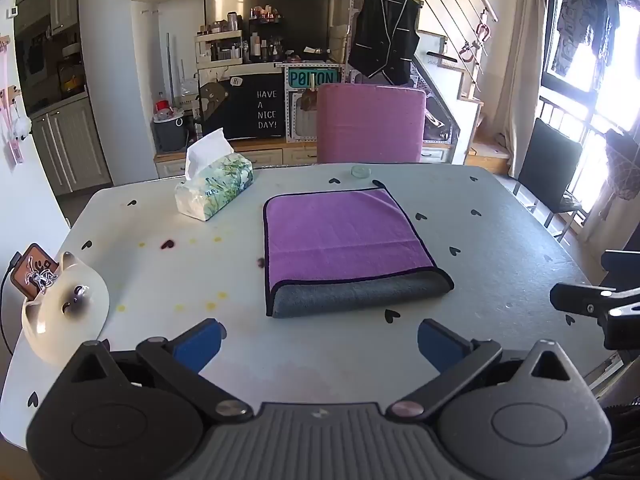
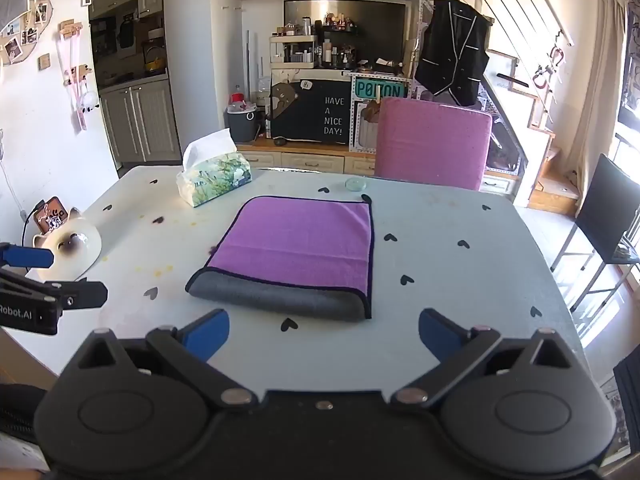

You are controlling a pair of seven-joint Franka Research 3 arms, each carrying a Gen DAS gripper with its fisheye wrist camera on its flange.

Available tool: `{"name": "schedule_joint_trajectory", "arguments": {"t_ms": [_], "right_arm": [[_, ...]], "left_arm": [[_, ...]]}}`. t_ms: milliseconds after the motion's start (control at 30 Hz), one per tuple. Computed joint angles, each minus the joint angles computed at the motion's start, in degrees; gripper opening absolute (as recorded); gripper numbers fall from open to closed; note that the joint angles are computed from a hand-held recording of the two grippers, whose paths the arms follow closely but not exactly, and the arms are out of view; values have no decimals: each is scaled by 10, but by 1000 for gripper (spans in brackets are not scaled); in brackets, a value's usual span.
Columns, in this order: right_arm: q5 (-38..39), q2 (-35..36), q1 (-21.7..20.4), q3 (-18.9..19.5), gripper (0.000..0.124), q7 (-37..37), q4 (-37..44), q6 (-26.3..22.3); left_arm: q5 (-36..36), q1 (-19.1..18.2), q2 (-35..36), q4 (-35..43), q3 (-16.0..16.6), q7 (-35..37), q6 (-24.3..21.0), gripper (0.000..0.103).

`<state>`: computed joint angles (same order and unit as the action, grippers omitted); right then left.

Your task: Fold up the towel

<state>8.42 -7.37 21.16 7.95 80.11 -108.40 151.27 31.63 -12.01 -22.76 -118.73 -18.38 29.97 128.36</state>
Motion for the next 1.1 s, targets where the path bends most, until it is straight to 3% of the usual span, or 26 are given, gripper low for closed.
{"name": "schedule_joint_trajectory", "arguments": {"t_ms": [1100], "right_arm": [[-1, 1, 2, 1, 101, 4, -2, -1]], "left_arm": [[1, -2, 3, 2, -1, -3, -1, 103]]}}
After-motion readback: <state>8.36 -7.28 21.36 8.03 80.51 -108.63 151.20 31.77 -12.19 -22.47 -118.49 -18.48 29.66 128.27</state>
